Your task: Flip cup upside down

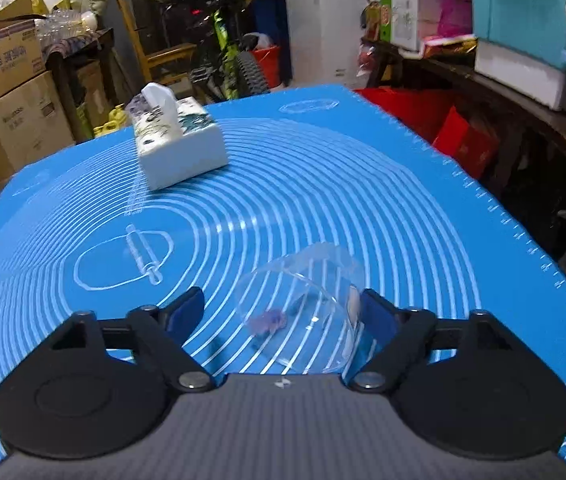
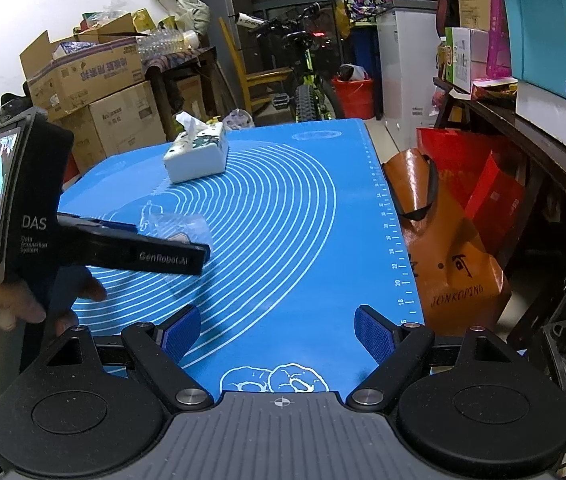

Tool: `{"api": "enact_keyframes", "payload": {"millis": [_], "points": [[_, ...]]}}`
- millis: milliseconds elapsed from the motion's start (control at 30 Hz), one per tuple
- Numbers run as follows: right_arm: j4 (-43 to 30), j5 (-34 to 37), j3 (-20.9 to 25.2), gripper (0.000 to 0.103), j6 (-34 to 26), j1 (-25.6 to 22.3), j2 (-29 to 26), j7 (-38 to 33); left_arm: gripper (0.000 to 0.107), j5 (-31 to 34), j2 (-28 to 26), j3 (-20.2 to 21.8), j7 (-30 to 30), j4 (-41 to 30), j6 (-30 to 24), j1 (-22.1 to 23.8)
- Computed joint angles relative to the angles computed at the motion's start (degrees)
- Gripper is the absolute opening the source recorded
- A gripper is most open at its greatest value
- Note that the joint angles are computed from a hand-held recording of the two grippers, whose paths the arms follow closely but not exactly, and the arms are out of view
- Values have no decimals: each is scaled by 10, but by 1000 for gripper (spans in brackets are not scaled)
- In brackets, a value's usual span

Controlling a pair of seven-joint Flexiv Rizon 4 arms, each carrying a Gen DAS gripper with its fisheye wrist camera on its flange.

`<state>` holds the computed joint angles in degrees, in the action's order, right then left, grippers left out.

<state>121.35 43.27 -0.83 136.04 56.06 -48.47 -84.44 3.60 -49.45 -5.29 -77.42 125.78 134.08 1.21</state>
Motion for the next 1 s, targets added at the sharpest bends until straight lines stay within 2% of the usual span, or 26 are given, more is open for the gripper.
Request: {"api": "enact_keyframes", "payload": {"millis": [33, 133, 300, 400, 533, 700, 967, 1000], "points": [[-1, -1, 0, 86, -1, -1, -1, 0, 66, 16, 0, -8, -1, -1, -3, 12], [-4, -5, 1, 86, -5, -4, -3, 2, 65, 12, 4, -2, 4, 3, -5, 2], [1, -16, 6, 86, 6, -9, -3, 7, 65, 12, 20, -6, -7, 26, 3, 5], [5, -17, 10, 86, 15, -13, -3, 11, 64, 8, 34, 4, -16, 56, 32, -4], [11, -14, 16, 86, 28, -16, -1, 13, 64, -41, 47, 33, -14, 99, 66, -44], [17, -18, 26, 86, 41, -18, 1, 11, 65, -96, 41, 50, -23, 129, 98, -70], [17, -13, 31, 86, 41, -15, 2, 6, 67, -102, 34, 48, -27, 138, 94, -69], [17, -11, 31, 86, 41, -14, 2, 5, 69, -98, 35, 45, -27, 136, 88, -65]]}}
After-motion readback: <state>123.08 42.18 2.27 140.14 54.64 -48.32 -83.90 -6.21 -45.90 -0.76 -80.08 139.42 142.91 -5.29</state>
